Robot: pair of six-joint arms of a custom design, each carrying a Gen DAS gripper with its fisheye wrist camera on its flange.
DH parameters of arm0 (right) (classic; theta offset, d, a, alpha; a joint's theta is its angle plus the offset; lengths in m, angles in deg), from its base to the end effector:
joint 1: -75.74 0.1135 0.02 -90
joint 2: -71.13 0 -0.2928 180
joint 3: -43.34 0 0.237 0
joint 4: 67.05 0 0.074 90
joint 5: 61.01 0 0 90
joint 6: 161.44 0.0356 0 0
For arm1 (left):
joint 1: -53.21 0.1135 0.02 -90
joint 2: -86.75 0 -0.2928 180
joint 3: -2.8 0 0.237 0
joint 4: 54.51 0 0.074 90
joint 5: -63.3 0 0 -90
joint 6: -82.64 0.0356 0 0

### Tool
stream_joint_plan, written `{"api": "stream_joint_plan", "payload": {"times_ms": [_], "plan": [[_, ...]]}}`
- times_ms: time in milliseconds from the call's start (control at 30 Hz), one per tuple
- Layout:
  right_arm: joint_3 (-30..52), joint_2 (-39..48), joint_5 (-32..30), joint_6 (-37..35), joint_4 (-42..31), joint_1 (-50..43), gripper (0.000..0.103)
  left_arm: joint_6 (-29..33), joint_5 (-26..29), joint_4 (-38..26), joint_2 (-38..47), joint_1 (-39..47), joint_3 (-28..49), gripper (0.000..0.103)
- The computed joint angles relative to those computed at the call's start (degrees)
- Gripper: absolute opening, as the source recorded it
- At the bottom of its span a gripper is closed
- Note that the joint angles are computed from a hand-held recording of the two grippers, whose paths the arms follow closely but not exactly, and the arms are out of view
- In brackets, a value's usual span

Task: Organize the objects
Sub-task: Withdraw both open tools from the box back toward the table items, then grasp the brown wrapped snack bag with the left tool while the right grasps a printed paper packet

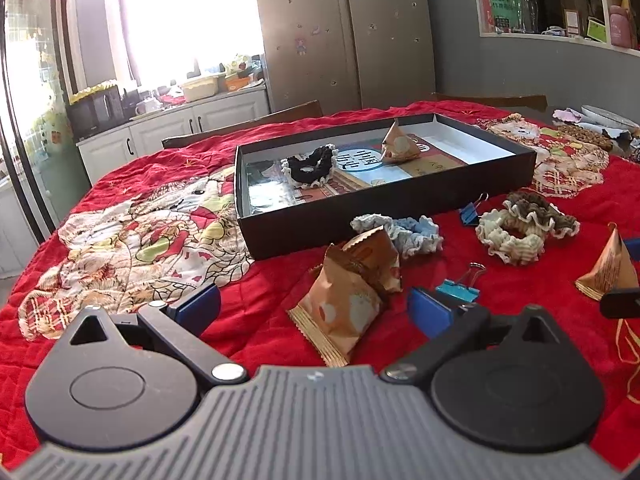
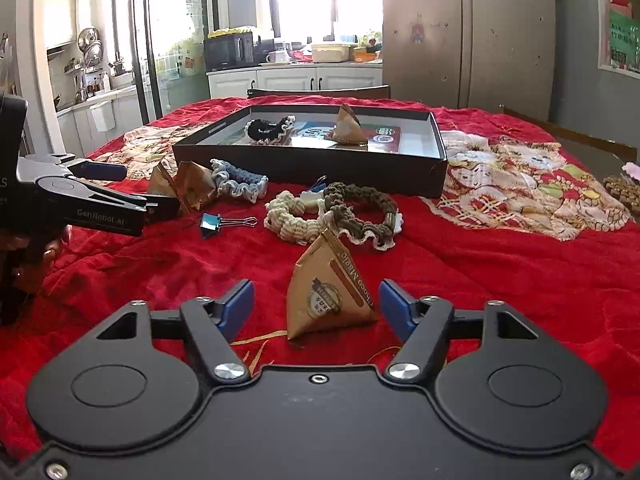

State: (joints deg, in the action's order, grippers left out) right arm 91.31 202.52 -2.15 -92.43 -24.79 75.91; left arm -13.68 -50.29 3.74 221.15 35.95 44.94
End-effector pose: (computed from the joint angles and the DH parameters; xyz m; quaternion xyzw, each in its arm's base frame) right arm 0.3193 0.0194 0.0290 -0.2701 0.8418 0.1684 0.4359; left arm 0.2944 -0.0766 0.0262 -0.0131 0.8696 0.0828 0.4867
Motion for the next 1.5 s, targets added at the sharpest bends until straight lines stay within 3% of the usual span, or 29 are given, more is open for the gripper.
{"api": "stream_joint_plan", "payload": {"times_ms": [333, 433, 567, 867, 1433, 1500], "plan": [[3.2, 0.3, 0.8, 2.1, -5.4, 0.1, 0.061, -2.4, 3.3, -3.5, -0.3, 1.5, 1.4, 0.088], [3.2, 0.4, 1.7, 1.9, -5.3, 0.6, 0.061, -3.0, 4.6, -4.8, -0.5, 2.0, 1.8, 0.080], [2.9, 0.4, 3.5, 1.2, -4.7, 1.5, 0.060, -4.2, 6.7, -7.5, -0.8, 2.9, 2.8, 0.061], [2.5, 0.7, 5.5, 0.6, -3.3, 2.6, 0.049, -5.1, 6.7, -6.9, -0.7, 2.9, 2.3, 0.055], [2.2, 0.7, 5.6, 0.9, -2.3, 2.5, 0.044, -6.0, 6.3, -6.2, -1.0, 2.6, 1.5, 0.051], [2.1, 0.7, 5.6, 1.0, -2.0, 2.5, 0.043, -6.2, 6.2, -5.6, -1.0, 2.6, 1.1, 0.046]]}}
